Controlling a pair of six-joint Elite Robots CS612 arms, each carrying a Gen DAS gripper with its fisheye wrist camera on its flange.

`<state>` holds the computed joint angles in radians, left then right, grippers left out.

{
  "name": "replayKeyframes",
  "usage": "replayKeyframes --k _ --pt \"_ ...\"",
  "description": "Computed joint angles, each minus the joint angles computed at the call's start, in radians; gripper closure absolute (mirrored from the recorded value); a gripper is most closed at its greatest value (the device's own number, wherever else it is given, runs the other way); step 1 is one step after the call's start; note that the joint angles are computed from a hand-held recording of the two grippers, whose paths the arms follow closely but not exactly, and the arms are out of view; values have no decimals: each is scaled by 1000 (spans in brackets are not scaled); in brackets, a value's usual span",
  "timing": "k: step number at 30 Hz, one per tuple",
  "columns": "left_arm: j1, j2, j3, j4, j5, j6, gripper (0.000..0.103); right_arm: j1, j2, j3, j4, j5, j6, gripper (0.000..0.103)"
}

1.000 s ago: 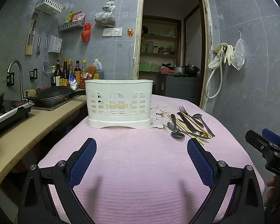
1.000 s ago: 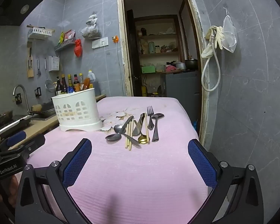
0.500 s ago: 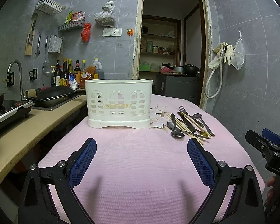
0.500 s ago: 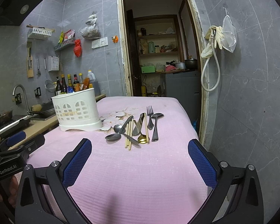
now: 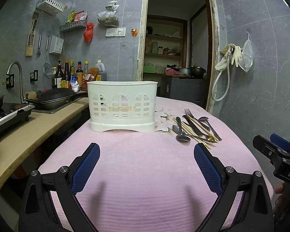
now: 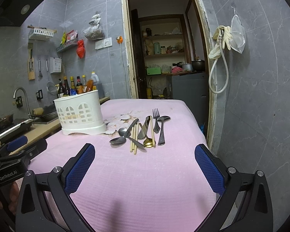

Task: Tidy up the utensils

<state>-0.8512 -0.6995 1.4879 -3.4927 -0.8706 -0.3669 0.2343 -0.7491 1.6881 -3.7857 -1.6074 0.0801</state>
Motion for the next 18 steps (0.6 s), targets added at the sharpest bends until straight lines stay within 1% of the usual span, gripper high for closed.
replayKeyframes --k 18 --pt "0 2 3 -5 -3 0 8 1 1 -1 2 -1 1 0"
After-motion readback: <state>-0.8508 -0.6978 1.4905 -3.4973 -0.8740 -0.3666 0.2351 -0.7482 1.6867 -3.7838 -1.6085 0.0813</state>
